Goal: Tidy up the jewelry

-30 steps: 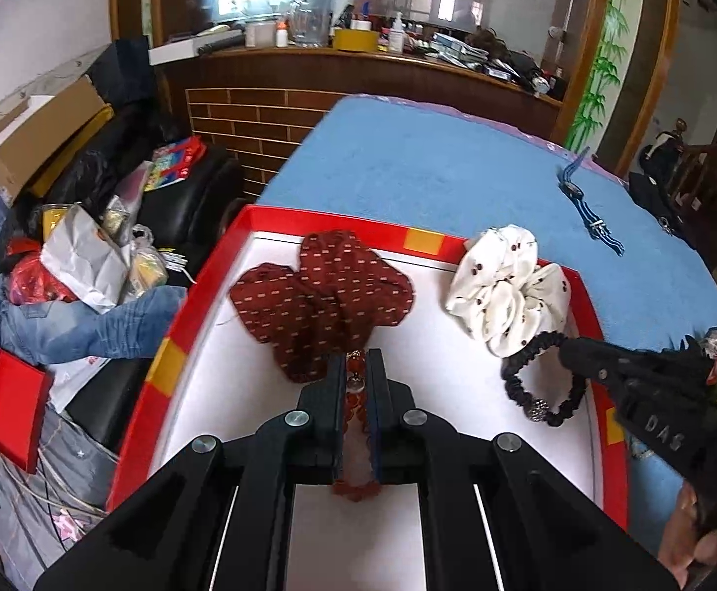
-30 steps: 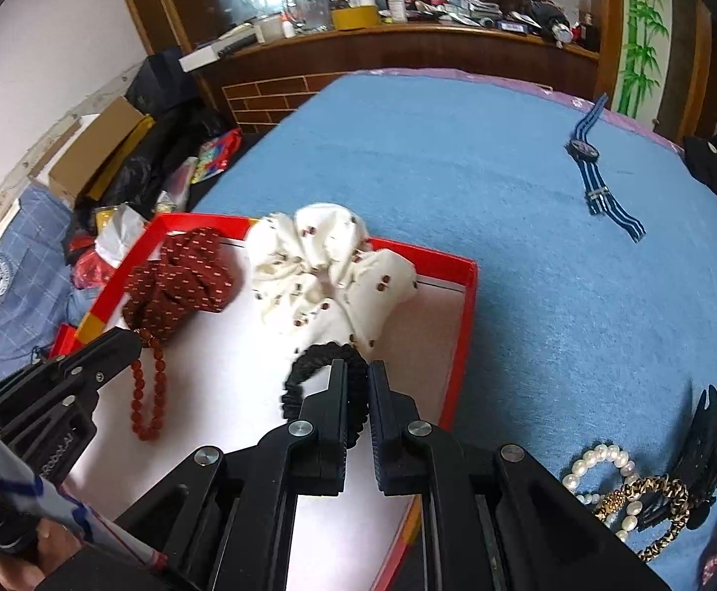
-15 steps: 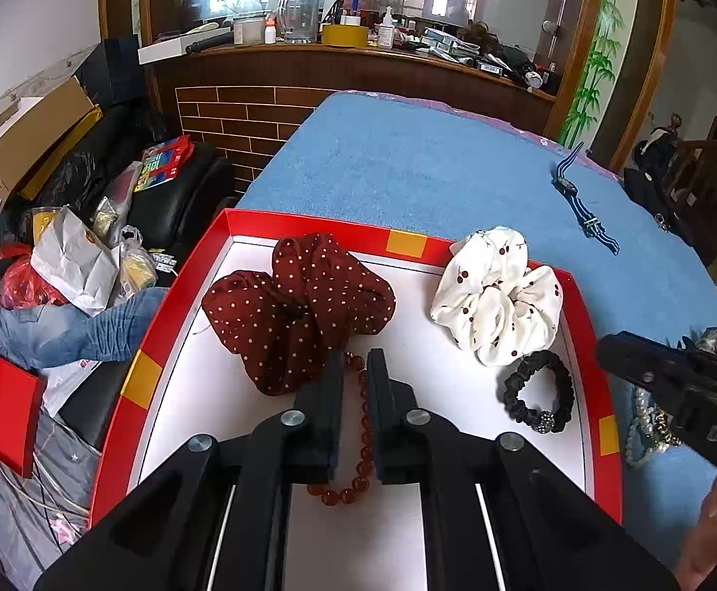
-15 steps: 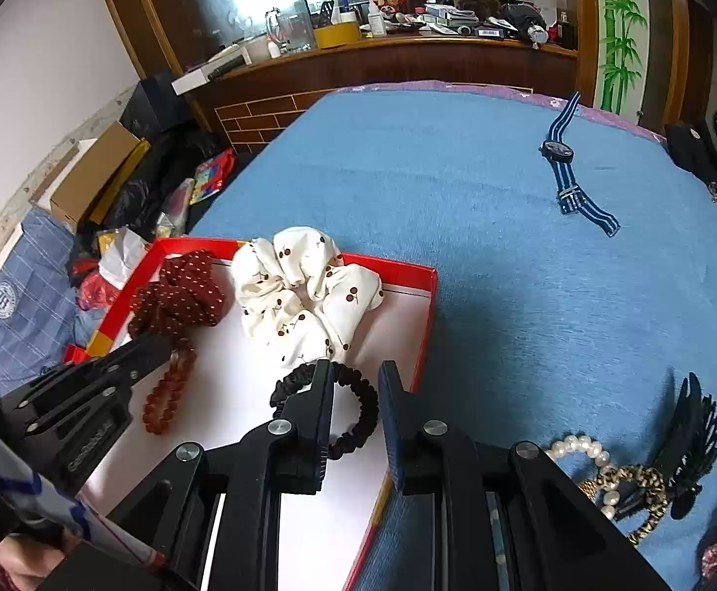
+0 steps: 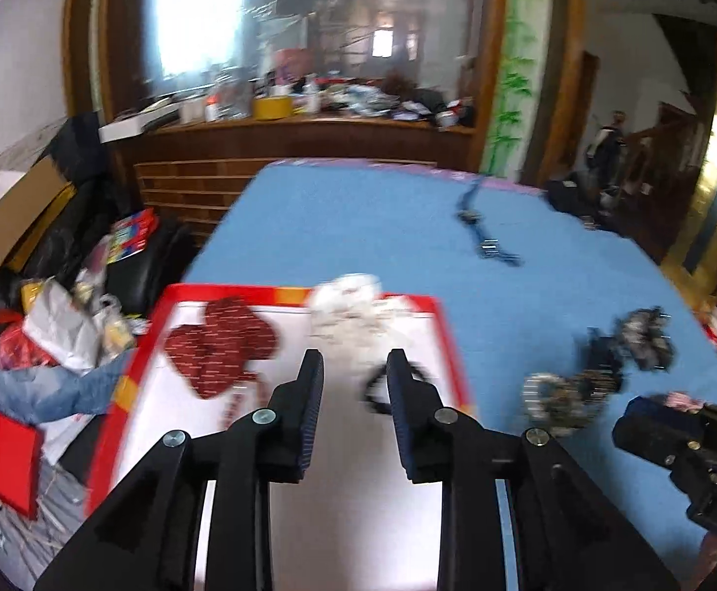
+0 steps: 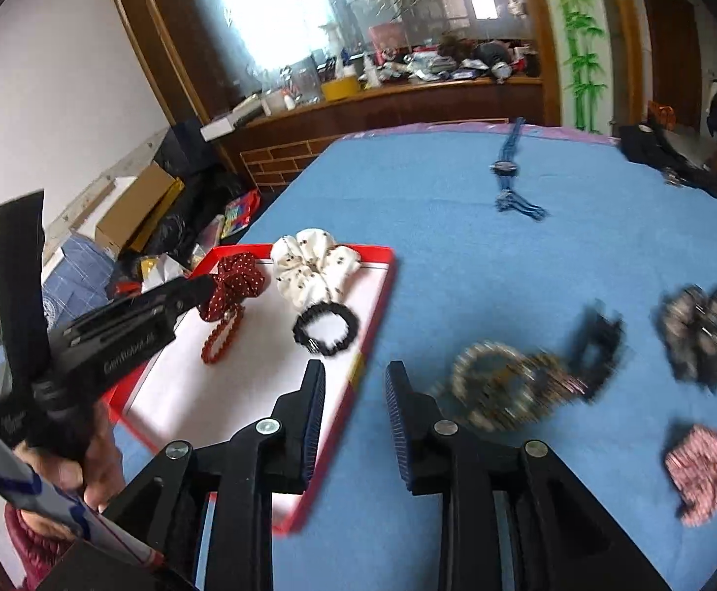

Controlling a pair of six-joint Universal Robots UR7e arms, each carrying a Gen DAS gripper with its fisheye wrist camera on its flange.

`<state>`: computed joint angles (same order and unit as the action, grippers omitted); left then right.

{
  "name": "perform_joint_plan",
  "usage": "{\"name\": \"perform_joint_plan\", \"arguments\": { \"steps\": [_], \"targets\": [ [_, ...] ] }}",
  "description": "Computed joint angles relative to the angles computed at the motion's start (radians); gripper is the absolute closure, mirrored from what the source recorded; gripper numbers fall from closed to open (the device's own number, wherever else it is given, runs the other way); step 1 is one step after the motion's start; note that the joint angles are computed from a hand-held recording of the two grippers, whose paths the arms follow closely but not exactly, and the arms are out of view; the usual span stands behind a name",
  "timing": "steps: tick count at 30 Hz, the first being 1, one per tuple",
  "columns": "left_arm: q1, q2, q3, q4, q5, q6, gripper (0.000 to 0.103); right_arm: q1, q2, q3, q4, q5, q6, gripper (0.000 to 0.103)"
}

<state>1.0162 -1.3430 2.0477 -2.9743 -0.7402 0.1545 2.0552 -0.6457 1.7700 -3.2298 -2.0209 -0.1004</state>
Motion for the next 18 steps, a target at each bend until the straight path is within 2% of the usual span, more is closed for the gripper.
{"name": "perform_joint_plan", "arguments": {
  "steps": [3,7,13,18],
  "targets": [
    [-0.039,0.010,0.022,0.019,-0.021,-0.031,0.077,-0.014,-0.069,0.099,-0.058,-0.009,0.008,0.071],
    [-0.086,0.037,0.044,0.046,-0.040,-0.080,0.077,-0.047,-0.154,0.217,-0.140,-0.032,0.022,0.071],
    [-0.142,0.087,0.072,0.087,-0.027,-0.116,0.077,-0.119,-0.264,0.345,-0.225,-0.004,0.052,0.071],
    [-0.170,0.125,0.086,0.108,-0.031,-0.135,0.076,-0.164,-0.323,0.406,-0.257,0.022,0.066,0.071]
  ]
}}
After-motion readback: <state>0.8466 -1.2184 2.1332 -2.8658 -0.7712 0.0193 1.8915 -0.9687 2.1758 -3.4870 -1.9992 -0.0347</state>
